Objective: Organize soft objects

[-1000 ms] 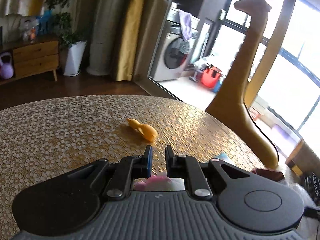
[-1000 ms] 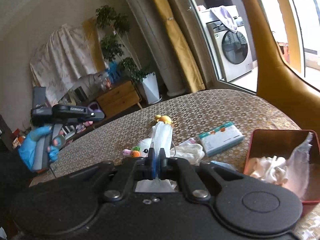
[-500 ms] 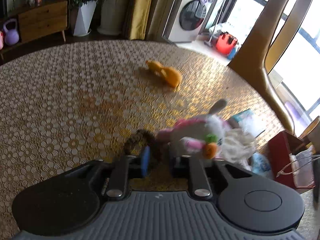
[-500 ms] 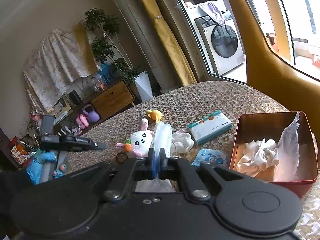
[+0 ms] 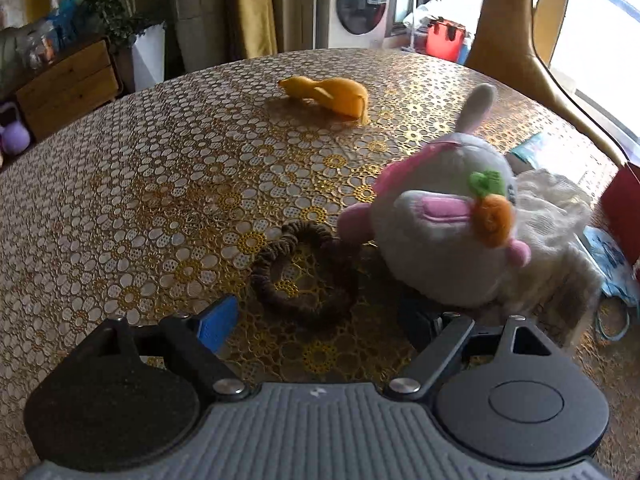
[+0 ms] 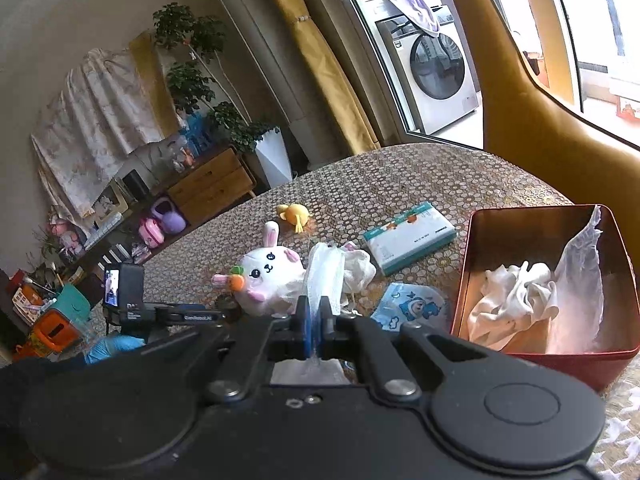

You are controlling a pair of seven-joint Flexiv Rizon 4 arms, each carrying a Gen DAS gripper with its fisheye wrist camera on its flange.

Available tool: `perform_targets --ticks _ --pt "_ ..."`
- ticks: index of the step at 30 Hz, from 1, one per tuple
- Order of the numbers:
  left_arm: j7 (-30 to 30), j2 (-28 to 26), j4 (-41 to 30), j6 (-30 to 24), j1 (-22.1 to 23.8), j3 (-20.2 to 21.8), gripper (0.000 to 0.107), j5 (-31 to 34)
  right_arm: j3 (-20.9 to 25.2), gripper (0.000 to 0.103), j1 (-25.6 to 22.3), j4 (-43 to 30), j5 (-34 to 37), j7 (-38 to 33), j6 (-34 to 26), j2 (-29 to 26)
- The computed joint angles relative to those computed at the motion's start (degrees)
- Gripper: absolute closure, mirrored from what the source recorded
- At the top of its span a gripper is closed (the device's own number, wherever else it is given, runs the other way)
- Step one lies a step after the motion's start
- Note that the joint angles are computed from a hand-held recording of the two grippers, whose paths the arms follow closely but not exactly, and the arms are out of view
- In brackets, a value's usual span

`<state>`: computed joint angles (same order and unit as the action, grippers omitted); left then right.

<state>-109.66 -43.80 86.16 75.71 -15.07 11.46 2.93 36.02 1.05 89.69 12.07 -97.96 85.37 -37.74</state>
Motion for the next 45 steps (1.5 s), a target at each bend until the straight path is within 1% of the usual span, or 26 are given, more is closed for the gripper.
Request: perform_targets --ticks 3,4,5,7,10,12,14,15,17,19,20,21,24,27,29,35,37,39,45 --pt "0.2 -0.8 -0.1 0.8 2.1 -2.2 0.021 -2.2 -0.6 0.101 0.5 -0.2 -0.1 0.2 -0.5 0.0" --pt "0.0 -1.0 -0.5 0.2 2.1 -2.0 0.021 -2.6 -0.7 0.101 0.6 -0.3 -0.2 0.2 -0.7 0.0" --pt "-0.7 -1.3 -1.0 0.0 1.4 -1.1 0.021 -2.5 -0.9 0.101 0.8 -0.4 -0.2 0.2 -0.8 0.0" --pt "-1.1 -1.7 -1.6 -0.1 1.1 -0.5 0.021 -2.3 -1.2 0.101 0.9 -0.5 0.0 0.3 -1.1 0.1" --pt "-2.2 -2.5 -3.2 -1.7 -0.3 1.6 0.021 -1.1 -1.9 0.101 1.4 -0.6 0.1 0.5 -1.5 0.3" --pt "-3.4 -2.8 -3.8 -2.1 -1.1 2.9 0.027 0.2 -2.3 0.101 1.6 -0.7 0.3 0.5 -1.7 0.4" --pt "-3.9 -2.8 -4.0 -1.8 -1.3 3.3 0.044 1.4 -2.5 0.101 1.7 -0.7 0.5 0.6 -1.7 0.4" --pt "-3.9 -2.7 -4.0 -1.7 -1.2 3.1 0.049 1.7 -2.5 0.101 1.7 -0.7 0.6 0.5 -1.9 0.5" --pt "-4.7 -2.7 -4.3 -2.0 -1.5 3.6 0.073 2.3 -2.8 0.101 1.9 -0.7 0.7 0.3 -1.9 0.6" --pt "-5.8 -2.6 -4.4 -2.3 -1.6 3.9 0.078 2.6 -3.0 0.101 2.1 -0.7 0.8 0.3 -2.0 0.7" --pt "-6.2 -2.6 -4.6 -2.6 -1.8 4.1 0.085 3.0 -3.1 0.101 2.3 -0.6 0.9 0.3 -1.9 0.8" --pt "-6.2 -2.6 -4.6 -2.4 -1.7 3.9 0.087 3.4 -3.2 0.101 2.3 -0.6 1.0 0.3 -1.9 0.8" --pt "-6.5 -2.1 -3.9 -1.9 -0.9 2.9 0.088 3.3 -3.4 0.101 2.5 -0.5 1.1 0.3 -1.8 1.0" --pt "-7.2 -1.0 -1.8 -0.1 0.2 1.5 0.091 2.1 -3.5 0.101 2.5 -0.3 1.1 0.3 -1.5 1.3" --pt "-7.7 -0.1 -0.4 0.8 0.3 1.4 0.092 1.5 -3.5 0.101 2.5 0.1 1.2 0.2 -1.1 1.6" --pt "-7.3 4.4 6.3 5.4 1.8 -1.5 0.092 -1.8 -2.5 0.101 1.4 1.7 1.2 -0.1 0.7 2.9" --pt "-7.5 6.0 8.3 6.2 1.2 -1.1 0.092 -2.5 -1.8 0.101 0.8 2.2 1.1 -0.3 1.3 3.2" --pt "-6.5 7.6 10.6 7.7 2.3 -3.1 0.092 -3.8 -1.0 0.101 0.1 2.8 1.1 -0.4 1.9 3.5" --pt "-2.5 12.3 15.7 10.6 3.4 -7.7 0.092 -7.1 0.9 0.101 -2.1 4.6 0.7 -0.3 3.4 4.4"
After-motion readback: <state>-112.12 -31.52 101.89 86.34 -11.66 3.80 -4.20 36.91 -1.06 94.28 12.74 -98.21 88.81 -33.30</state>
